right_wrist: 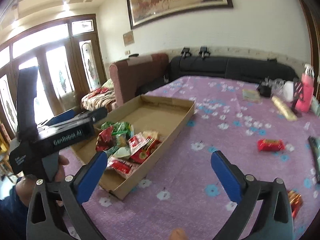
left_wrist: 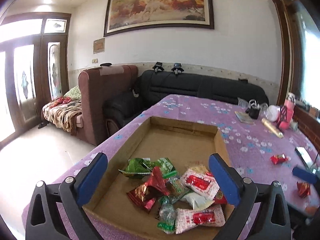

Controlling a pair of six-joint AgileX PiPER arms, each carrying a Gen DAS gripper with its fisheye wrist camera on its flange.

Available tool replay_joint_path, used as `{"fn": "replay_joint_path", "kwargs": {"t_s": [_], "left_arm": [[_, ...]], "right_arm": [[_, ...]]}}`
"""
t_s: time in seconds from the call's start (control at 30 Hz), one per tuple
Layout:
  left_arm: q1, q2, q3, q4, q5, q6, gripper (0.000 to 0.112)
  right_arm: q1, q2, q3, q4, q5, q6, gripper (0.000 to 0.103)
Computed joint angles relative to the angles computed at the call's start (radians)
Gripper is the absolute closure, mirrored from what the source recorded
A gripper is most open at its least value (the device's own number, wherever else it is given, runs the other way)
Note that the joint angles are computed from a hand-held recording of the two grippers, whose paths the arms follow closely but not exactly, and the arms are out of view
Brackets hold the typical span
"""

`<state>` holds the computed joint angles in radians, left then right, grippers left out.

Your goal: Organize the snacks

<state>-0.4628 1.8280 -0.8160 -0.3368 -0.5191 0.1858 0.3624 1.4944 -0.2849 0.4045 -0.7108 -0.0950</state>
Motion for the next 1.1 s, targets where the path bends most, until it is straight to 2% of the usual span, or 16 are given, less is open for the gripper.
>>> {"fn": "replay_joint_path", "kwargs": {"t_s": [0.13, 0.17, 0.27, 0.4, 0.5, 0.6, 0.7, 1.1], "left_arm": [[-0.036, -0.008, 0.004, -0.187, -0.012, 0.161, 0.010], [-0.033, -0.010, 0.003, -0.191, -0.001, 0.158, 0.010], [-0.001, -0.013, 0.000, -0.083, 0.047, 0.047, 0.010], [-0.006, -0.007, -0.016, -0.178, 0.045, 0.110, 0.010], [-0.029, 0.004, -0.044, -0.332, 0.056, 0.265, 0.010], [-0.028, 0.001, -0.048, -0.347, 0.082, 0.285, 0.010], [-0.044, 0.000, -0.043, -0.443, 0.046, 0.358, 0.010], [-0.054, -0.005, -0.037, -0.541, 0.012, 0.433, 0.010]], "right_arm": [[0.072, 0.026, 0.020, 0.085, -0.100, -0.093, 0.000], [0.088, 0.031, 0.025, 0.097, -0.125, -0.114, 0.000], [0.104, 0.038, 0.039, 0.083, -0.169, -0.116, 0.000], [0.097, 0.045, 0.035, 0.067, -0.159, -0.116, 0.000], [0.096, 0.046, 0.037, 0.056, -0.153, -0.105, 0.000], [0.099, 0.048, 0.039, 0.056, -0.158, -0.104, 0.000], [0.090, 0.051, 0.035, 0.040, -0.151, -0.096, 0.000], [0.094, 0.053, 0.037, 0.041, -0.152, -0.092, 0.000]]}}
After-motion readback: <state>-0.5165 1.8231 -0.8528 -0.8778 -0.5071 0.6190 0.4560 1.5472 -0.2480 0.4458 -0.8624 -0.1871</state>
